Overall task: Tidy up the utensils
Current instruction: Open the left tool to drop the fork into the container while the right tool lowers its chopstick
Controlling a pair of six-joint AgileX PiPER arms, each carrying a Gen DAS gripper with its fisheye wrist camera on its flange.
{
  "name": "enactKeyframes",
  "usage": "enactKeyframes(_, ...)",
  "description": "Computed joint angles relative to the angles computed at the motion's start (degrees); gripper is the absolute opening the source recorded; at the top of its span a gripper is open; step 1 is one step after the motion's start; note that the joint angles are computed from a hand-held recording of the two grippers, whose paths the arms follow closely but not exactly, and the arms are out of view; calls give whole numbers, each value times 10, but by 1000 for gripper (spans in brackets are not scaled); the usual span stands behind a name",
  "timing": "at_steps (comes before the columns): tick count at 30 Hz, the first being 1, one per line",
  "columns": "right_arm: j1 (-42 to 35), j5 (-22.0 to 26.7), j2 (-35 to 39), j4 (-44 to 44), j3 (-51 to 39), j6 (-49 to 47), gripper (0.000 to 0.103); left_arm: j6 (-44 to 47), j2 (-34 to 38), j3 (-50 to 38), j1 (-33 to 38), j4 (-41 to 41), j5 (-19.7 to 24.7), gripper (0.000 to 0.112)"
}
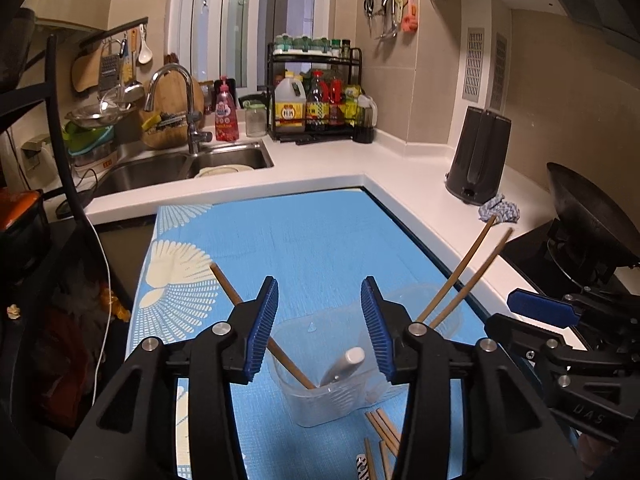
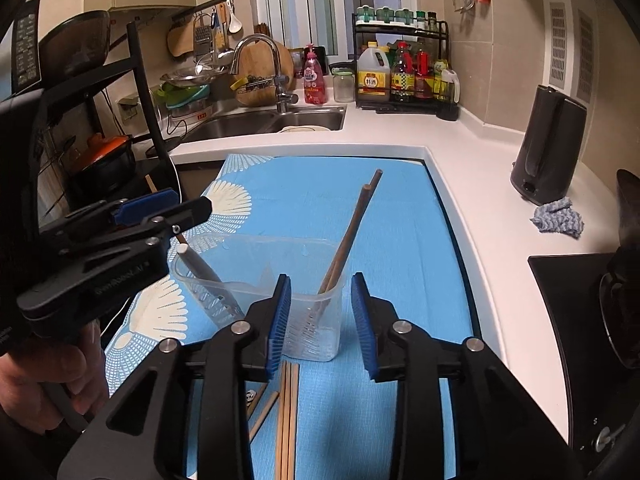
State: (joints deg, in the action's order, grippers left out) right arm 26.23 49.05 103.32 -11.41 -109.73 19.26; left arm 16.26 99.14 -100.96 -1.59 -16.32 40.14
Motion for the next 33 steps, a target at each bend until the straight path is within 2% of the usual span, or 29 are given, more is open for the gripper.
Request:
enactKeyframes(6, 11, -17, -42, -32, 40, 27, 35, -2, -49, 43, 1, -8, -23, 44)
enactKeyframes(12, 34, -72, -119, -106, 135, 98, 35, 19, -131, 138, 7, -33, -62, 44)
enactKeyframes(21, 76, -162, -242, -276, 346, 311, 35, 91, -249, 325, 17, -98, -141, 43)
enactKeyframes(25, 98, -175, -282, -374, 436, 426, 35, 157, -287, 407, 23, -156, -178, 33)
enactKeyframes(26, 103, -177, -288, -394, 455, 451, 32, 187, -296, 431, 26, -182, -190, 29)
enactKeyframes(27, 103, -185, -297, -404, 480, 471, 23, 214, -301, 451, 27, -203, -197, 24)
enactKeyframes(29, 98, -203, -303, -396, 511, 478, 12, 284, -309, 487, 35, -259, -206, 20)
enactKeyframes(33, 100, -217, -312, -399, 565, 504, 8, 360, -312, 546, 46, -320, -219, 14)
